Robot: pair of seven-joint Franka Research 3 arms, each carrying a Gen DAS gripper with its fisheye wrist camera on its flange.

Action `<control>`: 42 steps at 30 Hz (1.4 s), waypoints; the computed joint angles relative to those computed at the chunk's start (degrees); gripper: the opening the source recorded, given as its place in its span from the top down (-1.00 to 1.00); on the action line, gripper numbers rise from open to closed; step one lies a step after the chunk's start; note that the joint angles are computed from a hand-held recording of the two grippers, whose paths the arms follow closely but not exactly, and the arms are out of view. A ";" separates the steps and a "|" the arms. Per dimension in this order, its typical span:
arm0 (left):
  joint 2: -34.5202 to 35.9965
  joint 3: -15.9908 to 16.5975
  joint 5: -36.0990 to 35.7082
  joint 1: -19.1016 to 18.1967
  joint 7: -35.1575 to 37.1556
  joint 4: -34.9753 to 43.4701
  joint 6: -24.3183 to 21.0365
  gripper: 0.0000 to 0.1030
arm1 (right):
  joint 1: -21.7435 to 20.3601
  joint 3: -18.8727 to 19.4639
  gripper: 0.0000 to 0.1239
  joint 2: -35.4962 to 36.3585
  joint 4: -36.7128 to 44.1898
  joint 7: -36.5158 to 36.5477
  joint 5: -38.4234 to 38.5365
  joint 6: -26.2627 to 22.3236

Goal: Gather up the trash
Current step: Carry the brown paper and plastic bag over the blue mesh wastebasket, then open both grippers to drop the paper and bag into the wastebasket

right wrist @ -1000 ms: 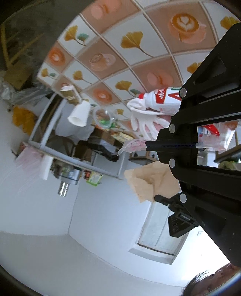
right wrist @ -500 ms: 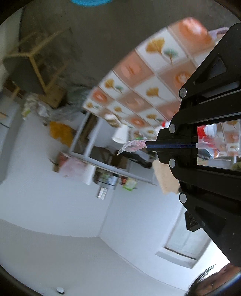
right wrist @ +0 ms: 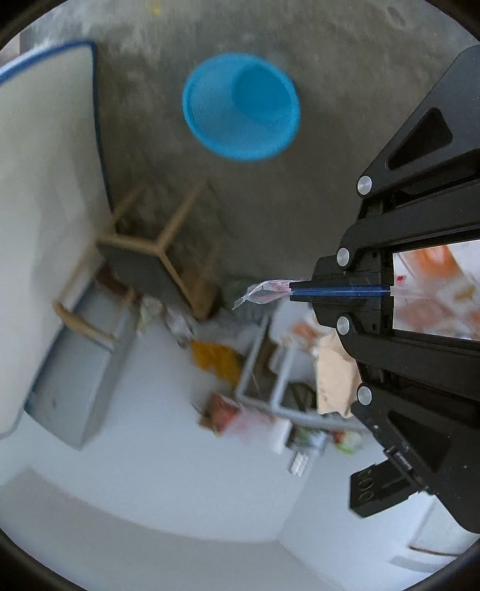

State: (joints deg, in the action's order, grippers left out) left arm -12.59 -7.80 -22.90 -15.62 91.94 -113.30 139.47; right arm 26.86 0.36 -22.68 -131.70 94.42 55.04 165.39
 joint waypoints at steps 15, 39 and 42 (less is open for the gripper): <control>49.32 -8.47 19.01 -3.55 -10.58 46.45 -14.03 0.95 | -11.44 0.52 1.00 18.55 5.79 11.43 -13.11 -1.06; 27.15 -12.48 8.12 5.45 -10.19 21.32 7.31 -0.09 | -14.63 1.90 0.30 16.01 0.96 17.89 -26.95 1.79; 14.91 -11.78 -0.93 6.99 -3.60 9.62 12.89 -0.22 | -14.26 2.27 0.23 11.57 -1.19 17.18 -28.45 1.53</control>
